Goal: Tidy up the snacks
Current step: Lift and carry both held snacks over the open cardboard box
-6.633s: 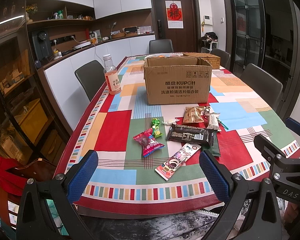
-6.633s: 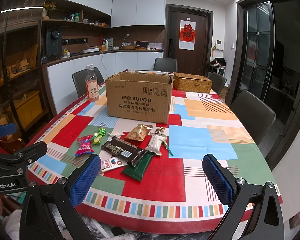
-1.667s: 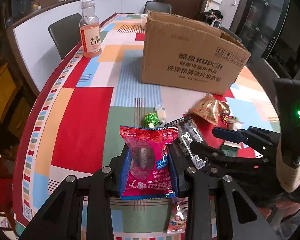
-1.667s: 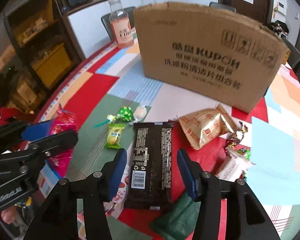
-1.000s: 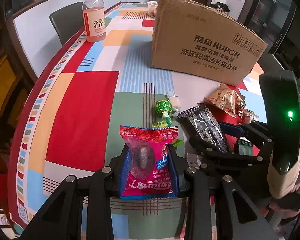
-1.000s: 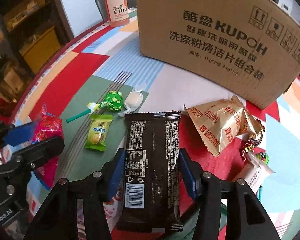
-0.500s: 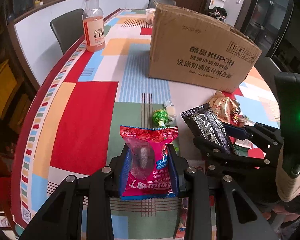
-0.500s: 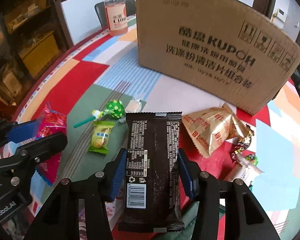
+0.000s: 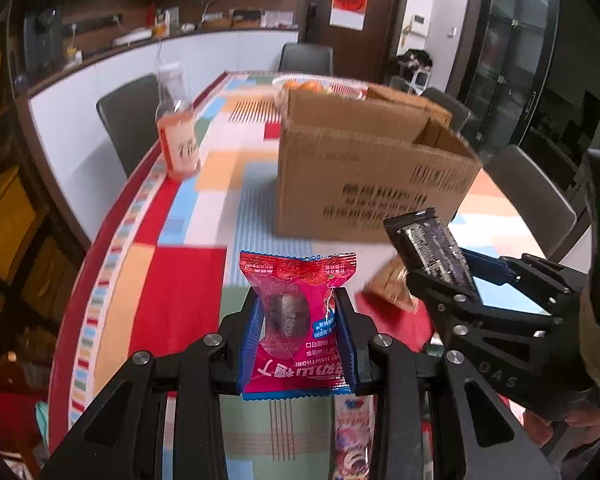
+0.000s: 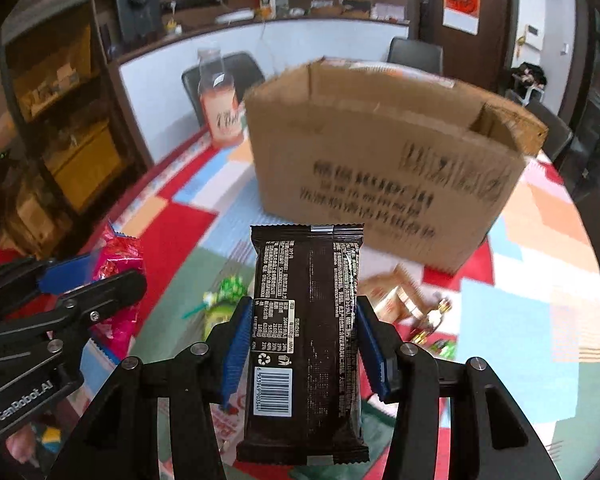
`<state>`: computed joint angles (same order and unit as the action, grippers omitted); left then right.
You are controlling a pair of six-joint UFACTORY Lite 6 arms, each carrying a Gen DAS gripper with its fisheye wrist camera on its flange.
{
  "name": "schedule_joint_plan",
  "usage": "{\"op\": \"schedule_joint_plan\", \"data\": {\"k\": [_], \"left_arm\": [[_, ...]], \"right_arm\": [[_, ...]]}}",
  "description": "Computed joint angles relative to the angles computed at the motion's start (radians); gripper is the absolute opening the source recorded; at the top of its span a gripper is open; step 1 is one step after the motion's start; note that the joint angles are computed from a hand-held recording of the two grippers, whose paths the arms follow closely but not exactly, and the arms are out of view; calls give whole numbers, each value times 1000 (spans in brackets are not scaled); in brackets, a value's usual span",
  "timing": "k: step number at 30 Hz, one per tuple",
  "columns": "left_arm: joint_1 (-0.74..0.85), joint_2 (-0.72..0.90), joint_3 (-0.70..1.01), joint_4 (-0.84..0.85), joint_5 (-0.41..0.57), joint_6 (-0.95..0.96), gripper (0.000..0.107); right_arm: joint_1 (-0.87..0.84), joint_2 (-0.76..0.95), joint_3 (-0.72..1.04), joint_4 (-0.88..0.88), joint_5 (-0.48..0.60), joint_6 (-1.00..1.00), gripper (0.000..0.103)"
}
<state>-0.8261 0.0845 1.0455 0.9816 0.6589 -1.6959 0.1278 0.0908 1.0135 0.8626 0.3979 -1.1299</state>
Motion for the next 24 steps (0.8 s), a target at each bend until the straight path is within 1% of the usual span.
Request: {"op": "schedule_joint_plan", "data": {"k": [3,8,17,22,24], "left_arm": [[15,27,69,11,9,34,34],[51,89,210,18,17,112,34],[108,228,507,-6,56,285,34],[159,338,690,-82,40,425,34],[172,377,743,-96,39,451,34]], "right_arm": [[-21,-12,35,37,8,-25,50],[-62,22,156,63,35,-24,50],[-94,140,410,32,64,54,50],[-109,222,551,17,92,95,50],[-115,264,614,5,105,115,50]]}}
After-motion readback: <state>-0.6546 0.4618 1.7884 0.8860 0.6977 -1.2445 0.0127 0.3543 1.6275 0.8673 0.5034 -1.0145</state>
